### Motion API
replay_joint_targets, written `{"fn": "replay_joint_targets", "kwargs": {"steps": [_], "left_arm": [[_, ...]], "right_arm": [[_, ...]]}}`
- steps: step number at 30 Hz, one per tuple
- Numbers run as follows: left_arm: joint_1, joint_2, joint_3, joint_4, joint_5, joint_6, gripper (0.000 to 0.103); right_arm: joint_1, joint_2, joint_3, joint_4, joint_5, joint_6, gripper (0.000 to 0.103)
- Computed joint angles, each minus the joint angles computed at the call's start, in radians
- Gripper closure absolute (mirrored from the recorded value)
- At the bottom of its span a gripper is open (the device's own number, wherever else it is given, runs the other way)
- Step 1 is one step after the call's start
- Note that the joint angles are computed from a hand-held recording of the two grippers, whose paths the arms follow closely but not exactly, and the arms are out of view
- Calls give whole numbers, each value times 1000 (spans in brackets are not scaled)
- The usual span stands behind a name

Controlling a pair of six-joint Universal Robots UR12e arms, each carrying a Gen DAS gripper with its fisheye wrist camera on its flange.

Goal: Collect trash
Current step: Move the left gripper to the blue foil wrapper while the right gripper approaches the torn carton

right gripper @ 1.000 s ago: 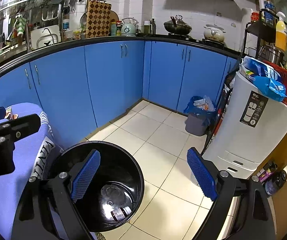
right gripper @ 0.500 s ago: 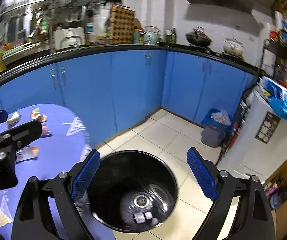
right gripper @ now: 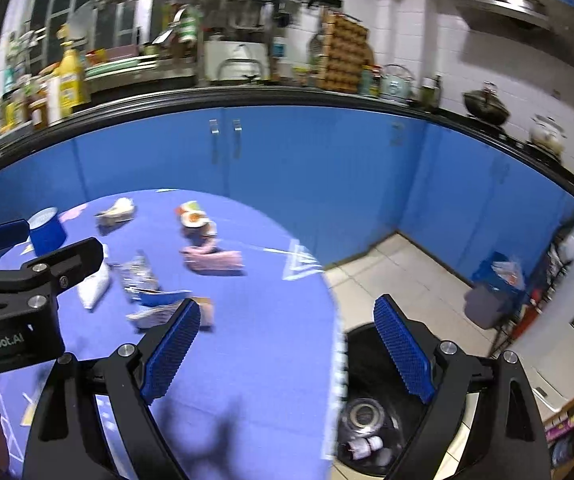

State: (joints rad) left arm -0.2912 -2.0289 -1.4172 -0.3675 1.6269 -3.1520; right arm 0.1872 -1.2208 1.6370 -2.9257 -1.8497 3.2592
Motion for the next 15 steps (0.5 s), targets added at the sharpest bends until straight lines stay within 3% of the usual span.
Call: {"fn": "replay_joint_targets", "kwargs": {"steps": [15], "left_arm": [[105, 39, -107, -2, 122, -84, 3]], "right_arm": [[67, 106, -128, 96, 69, -92, 17]]}}
